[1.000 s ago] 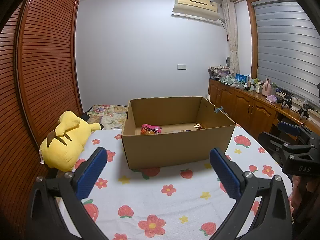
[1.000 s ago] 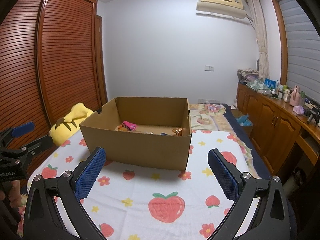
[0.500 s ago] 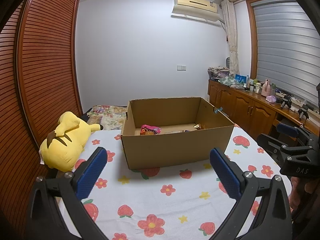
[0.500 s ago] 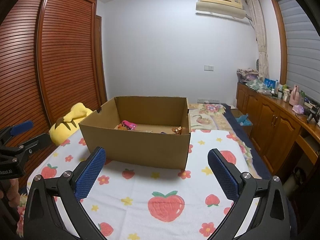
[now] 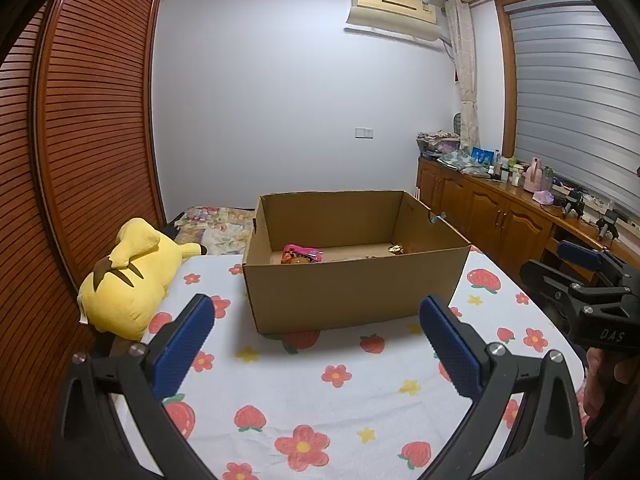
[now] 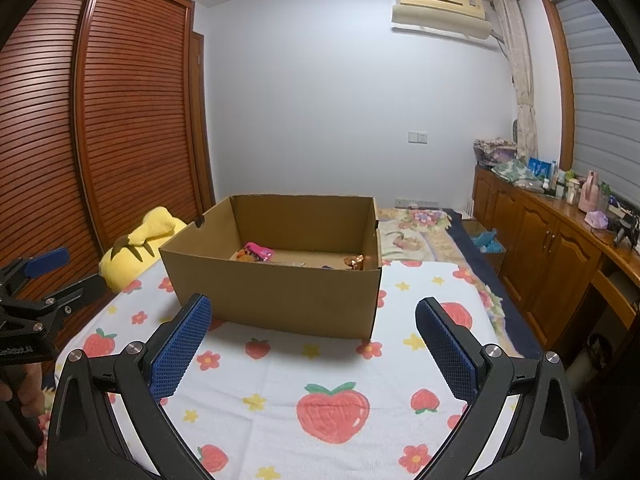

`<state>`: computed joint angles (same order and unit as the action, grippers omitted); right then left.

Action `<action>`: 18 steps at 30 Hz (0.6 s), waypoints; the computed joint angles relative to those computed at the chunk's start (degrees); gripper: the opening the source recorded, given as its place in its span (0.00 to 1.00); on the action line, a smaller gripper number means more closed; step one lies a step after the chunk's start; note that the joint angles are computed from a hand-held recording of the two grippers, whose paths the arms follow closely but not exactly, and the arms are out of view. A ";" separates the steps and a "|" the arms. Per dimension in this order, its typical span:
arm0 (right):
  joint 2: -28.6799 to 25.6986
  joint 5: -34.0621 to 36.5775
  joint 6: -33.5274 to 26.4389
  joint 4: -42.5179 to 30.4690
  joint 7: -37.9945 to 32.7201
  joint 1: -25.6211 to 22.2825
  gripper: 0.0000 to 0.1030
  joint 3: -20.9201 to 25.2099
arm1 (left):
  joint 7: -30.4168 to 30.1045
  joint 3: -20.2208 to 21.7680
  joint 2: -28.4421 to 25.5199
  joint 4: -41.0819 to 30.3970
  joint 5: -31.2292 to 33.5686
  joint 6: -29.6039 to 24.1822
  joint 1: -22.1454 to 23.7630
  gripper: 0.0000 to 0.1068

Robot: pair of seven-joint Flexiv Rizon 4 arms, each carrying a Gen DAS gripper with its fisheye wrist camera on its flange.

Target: Organize snacks

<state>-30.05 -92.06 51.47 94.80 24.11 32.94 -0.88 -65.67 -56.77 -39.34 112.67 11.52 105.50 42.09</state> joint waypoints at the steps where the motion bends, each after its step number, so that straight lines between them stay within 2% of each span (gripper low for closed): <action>1: 0.01 0.00 0.03 0.02 -0.01 -0.02 1.00 0.01 | 0.01 -0.13 -0.08 0.00 0.02 -0.06 0.08 0.96; 18: 0.00 0.05 -0.05 0.01 0.04 0.05 1.00 0.03 | 0.25 -0.58 0.01 0.35 0.12 -0.01 0.71 0.96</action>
<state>-30.05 -92.01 51.42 94.80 24.14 32.98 -0.85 -65.42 -57.35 -39.34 113.02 11.64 105.49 42.81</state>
